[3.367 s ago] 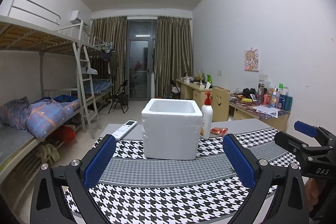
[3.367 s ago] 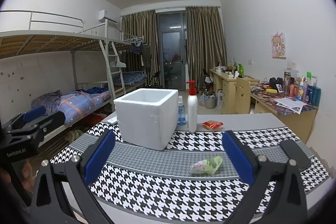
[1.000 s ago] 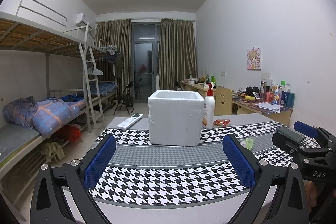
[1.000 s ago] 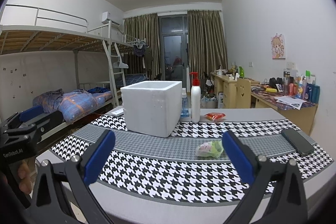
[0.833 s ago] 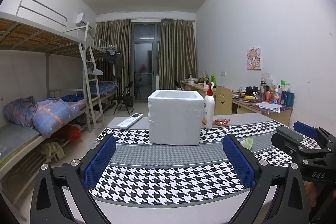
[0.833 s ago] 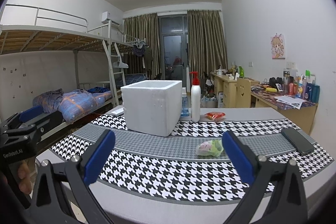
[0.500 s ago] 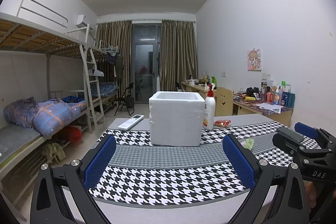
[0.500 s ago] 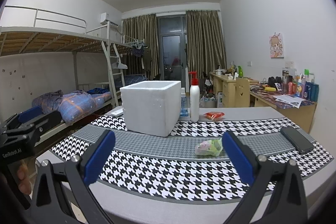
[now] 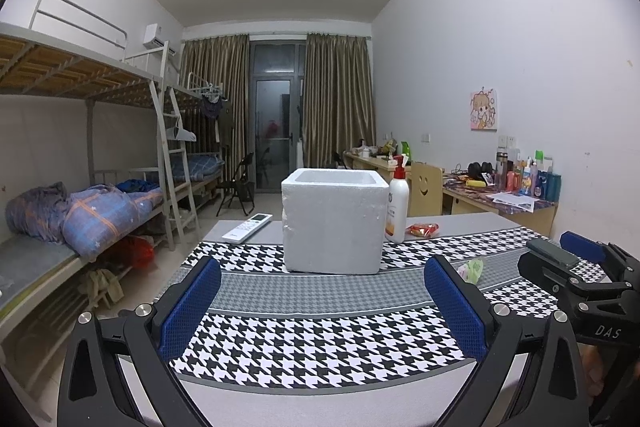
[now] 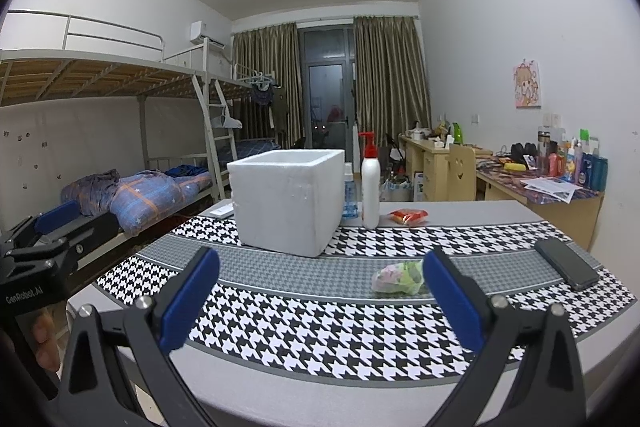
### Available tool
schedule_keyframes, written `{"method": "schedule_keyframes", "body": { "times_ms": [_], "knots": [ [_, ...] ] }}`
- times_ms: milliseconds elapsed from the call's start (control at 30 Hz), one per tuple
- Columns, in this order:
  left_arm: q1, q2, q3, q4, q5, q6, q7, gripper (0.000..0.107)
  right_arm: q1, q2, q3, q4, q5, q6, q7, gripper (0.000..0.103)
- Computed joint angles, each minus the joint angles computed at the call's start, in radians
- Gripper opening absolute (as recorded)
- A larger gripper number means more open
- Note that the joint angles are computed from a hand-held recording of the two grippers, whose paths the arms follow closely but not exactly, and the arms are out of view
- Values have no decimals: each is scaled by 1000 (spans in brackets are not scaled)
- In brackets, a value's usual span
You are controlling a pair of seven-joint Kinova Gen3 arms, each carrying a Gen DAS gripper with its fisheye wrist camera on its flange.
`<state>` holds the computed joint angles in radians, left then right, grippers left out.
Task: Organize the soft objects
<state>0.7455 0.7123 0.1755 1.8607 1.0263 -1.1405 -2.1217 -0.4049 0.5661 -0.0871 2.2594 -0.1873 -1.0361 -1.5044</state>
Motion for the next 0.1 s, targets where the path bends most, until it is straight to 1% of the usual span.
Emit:
{"method": "schedule_keyframes", "body": {
  "times_ms": [100],
  "knots": [
    [-5, 0, 0, 4, -11, 9, 6, 102, -4, 0, 1, 0, -7, 2, 6, 103]
  ]
}}
